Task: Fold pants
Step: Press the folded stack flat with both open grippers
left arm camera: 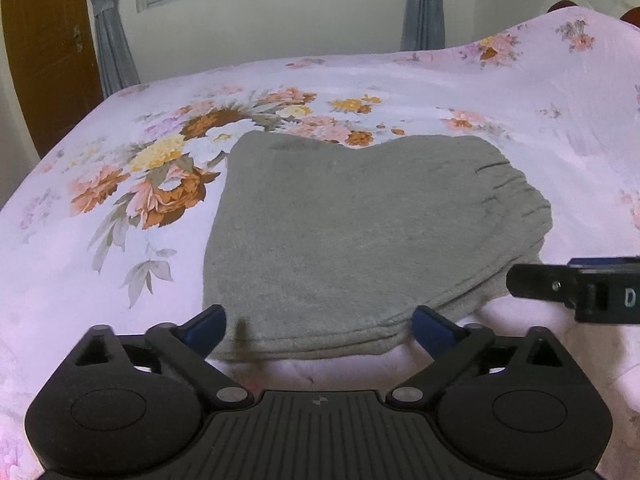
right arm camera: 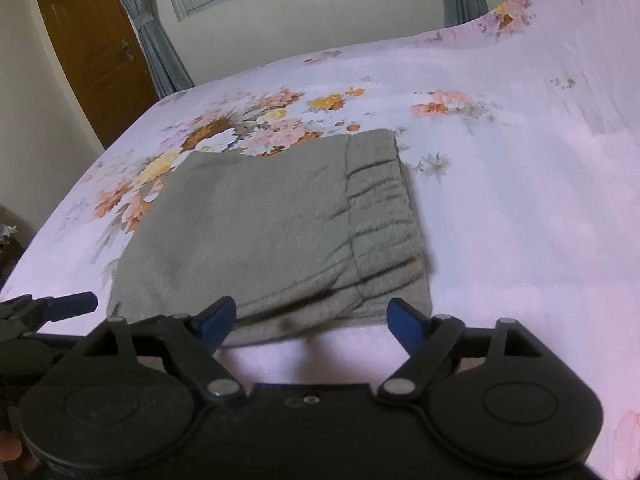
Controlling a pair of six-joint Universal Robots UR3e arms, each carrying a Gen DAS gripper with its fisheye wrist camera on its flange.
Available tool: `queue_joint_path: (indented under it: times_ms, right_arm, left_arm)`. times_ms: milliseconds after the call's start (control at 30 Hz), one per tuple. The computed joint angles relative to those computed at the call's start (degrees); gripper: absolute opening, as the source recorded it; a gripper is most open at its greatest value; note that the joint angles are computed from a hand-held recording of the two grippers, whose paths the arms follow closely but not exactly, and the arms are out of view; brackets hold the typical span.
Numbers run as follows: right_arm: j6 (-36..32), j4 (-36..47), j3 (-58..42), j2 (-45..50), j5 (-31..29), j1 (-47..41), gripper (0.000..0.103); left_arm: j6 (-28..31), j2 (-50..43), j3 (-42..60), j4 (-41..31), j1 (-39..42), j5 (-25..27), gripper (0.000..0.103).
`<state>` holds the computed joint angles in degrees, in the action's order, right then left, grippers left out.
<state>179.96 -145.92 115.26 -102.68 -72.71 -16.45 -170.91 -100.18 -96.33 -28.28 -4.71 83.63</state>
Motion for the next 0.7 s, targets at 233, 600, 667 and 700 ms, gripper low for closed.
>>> queue_joint_path:
  times_ms: [233, 600, 667, 700]
  right_arm:
    - [0.0, 4.9, 1.9, -5.3, 1.3, -2.2, 0.098]
    - [-1.4, 14.6, -2.1, -6.7, -3.8, 0.1, 0.103]
    - [-2.9, 15.1, -2.2, -7.5, -4.9, 0.9, 0.103]
    - [-3.2, 15.4, -2.4, -7.8, -6.3, 1.9, 0.103]
  left_arm:
    - [-2.3, 3.2, -0.7, -3.2, -1.7, 2.0, 0.103]
    - [-0.8, 4.8, 0.3, -8.1, -4.4, 7.9, 0.103]
    - [-1.0, 5.6, 0.7, -8.1, -4.9, 9.5, 0.103]
    - [-1.2, 6.1, 0.7, -8.3, -5.1, 9.8, 0.103]
